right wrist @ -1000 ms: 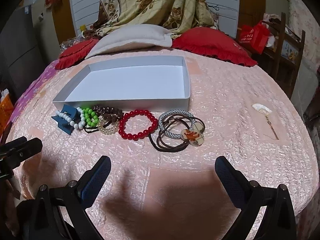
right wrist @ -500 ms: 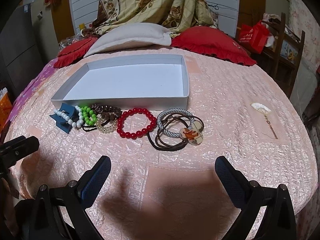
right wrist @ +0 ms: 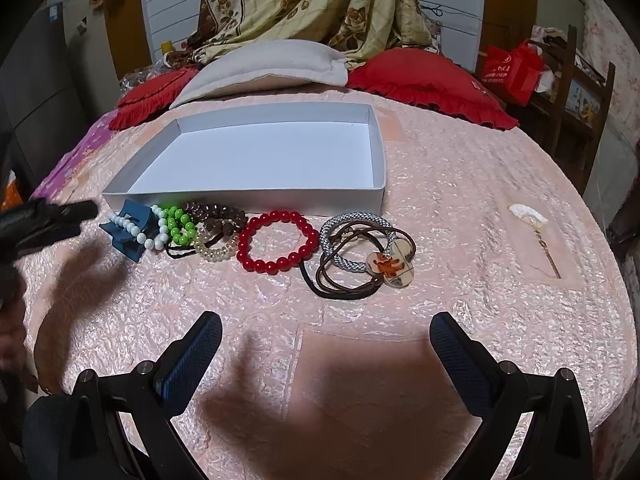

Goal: Organize jewelry
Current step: 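Lower the left gripper onto the white pearl bracelet and close it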

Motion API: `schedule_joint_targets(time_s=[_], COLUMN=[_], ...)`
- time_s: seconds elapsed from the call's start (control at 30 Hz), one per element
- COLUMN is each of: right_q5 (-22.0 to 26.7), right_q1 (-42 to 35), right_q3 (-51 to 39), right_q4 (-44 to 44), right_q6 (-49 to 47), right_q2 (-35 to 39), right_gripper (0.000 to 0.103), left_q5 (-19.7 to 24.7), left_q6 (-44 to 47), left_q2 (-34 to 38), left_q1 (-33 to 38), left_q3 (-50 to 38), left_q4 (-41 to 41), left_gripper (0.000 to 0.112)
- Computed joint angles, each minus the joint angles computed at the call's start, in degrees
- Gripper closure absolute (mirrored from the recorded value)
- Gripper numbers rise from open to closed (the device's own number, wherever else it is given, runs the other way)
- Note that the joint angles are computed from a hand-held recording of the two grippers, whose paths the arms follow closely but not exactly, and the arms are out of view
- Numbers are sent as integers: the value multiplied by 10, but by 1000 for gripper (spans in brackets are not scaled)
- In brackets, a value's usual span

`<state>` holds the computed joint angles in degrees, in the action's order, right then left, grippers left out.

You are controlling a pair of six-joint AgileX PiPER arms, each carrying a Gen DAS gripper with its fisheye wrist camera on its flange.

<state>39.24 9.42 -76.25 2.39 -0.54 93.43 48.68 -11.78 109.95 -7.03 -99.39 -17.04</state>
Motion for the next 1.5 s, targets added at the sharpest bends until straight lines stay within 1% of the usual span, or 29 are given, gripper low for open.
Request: schedule_joint_targets(time_s=[0.03, 0.07, 0.1, 0.17, 0.23, 0.43, 0.47, 0.5, 0.53, 0.6, 0.63, 0.7, 0.83, 0.93, 1.03, 1.23, 1.33, 1.43, 1.47, 1.5], right_q5=[1, 2, 3, 4, 5, 2, 2, 2, 2, 3, 4, 3, 6, 4, 1, 14, 16, 21, 19, 17], right_q1=[0, -1, -1, -2, -1, -2, -2, -3, -3, -4, -5, -6, -8, -11, -18, -58, -74, -90, -96, -103], right_q3=[0, -1, -2, -4, -4, -2, -3, -3, -3, -3, -3, -2, -5, -4, -1, -2, 2, -9, -10, -13], right_q4=[0, 0, 1, 3, 3, 5, 4, 4, 3, 1, 1, 1, 0, -4, -13, 1, 12, 29, 45, 59], right_q6=[0, 0, -1, -1, -4, -5, -3, -3, -1, 2, 3, 4, 7, 12, 25, 18, -1, -41, -65, -91], right_q2=[0, 1, 2, 4, 4, 4, 4, 4, 4, 4, 4, 4, 5, 4, 1, 4, 4, 18, 22, 25], right_gripper=[0, 0, 0, 0, 0, 0, 0, 0, 0, 0, 0, 0, 0, 0, 0, 0, 0, 0, 1, 4], left_q5=[19, 50, 61, 74, 70, 67, 66, 66, 64, 61, 57, 50, 28, 20, 16, 43, 34, -20, -53, -77], left_q6=[-7, -16, -17, -26, -27, -36, -36, -34, -30, -20, -13, -3, 21, 40, 58, 68, 48, 15, 2, -3], left_q2=[17, 41, 53, 72, 77, 81, 81, 79, 75, 71, 68, 56, 23, 4, -11, 11, 18, 3, -9, -19], left_q1=[4, 9, 14, 21, 25, 24, 25, 27, 31, 36, 38, 43, 50, 56, 57, 35, 17, -11, -20, -27], left_q3=[-22, -53, -66, -84, -85, -94, -96, -95, -90, -82, -78, -62, -20, 2, 7, -79, -101, -78, -53, -31], left_q4=[-9, -24, -42, -65, -82, -89, -90, -90, -93, -100, -105, -112, -130, -153, -176, -193, -189, -155, -144, -142], left_gripper=[60, 73, 76, 76, 76, 77, 84, 88, 89, 99, 100, 104, 104, 105, 105, 105, 105, 105, 104, 105])
